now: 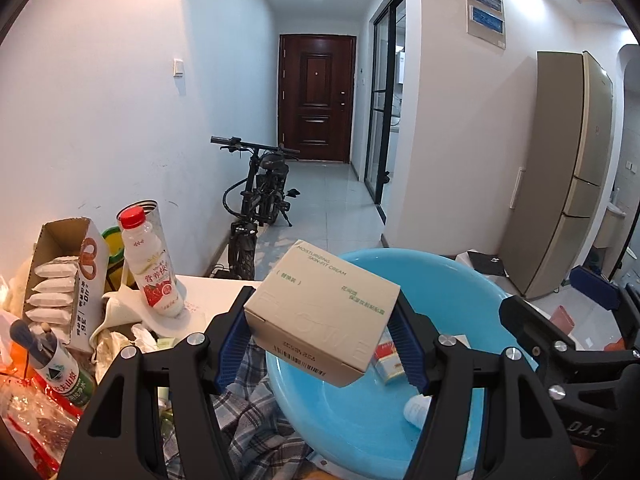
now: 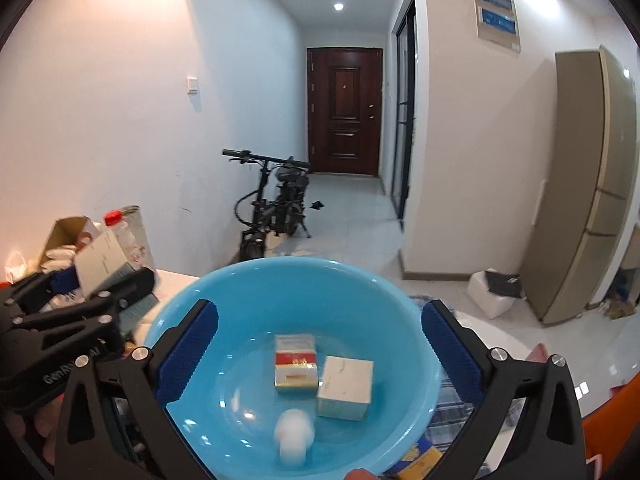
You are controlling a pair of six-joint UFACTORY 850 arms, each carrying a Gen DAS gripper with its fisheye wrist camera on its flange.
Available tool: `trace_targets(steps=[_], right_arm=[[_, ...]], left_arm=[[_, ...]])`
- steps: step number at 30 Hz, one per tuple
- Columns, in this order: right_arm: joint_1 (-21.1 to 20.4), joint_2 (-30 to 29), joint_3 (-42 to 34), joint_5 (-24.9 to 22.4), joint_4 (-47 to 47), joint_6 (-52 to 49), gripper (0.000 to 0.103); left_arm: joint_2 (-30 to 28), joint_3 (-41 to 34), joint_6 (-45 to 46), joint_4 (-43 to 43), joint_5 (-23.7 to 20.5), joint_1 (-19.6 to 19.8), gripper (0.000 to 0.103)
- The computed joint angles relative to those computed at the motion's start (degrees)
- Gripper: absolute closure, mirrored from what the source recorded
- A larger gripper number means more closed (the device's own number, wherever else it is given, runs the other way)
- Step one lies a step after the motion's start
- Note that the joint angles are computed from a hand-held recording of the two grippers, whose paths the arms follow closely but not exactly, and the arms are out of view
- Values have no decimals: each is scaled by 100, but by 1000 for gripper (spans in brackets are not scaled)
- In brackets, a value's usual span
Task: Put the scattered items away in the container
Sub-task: 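Open the right tool to drop the round soap into the basin, then lower the white box into the basin and open the left tool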
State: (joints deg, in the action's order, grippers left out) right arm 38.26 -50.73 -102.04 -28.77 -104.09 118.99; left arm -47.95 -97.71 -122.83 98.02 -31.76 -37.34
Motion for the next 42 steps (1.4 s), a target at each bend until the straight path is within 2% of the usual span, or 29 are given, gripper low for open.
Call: trace_targets(steps=[3, 7, 42], right_arm=[[40, -73, -113, -159, 305, -398, 0], [21, -111, -252, -99, 498, -621, 0], [-42, -29, -123, -108, 471, -632, 0]], left_arm=[[11, 12, -7, 24, -30, -18, 40], [15, 16, -3, 24, -14, -14, 40], [-68, -94, 331, -137, -32, -17, 40]])
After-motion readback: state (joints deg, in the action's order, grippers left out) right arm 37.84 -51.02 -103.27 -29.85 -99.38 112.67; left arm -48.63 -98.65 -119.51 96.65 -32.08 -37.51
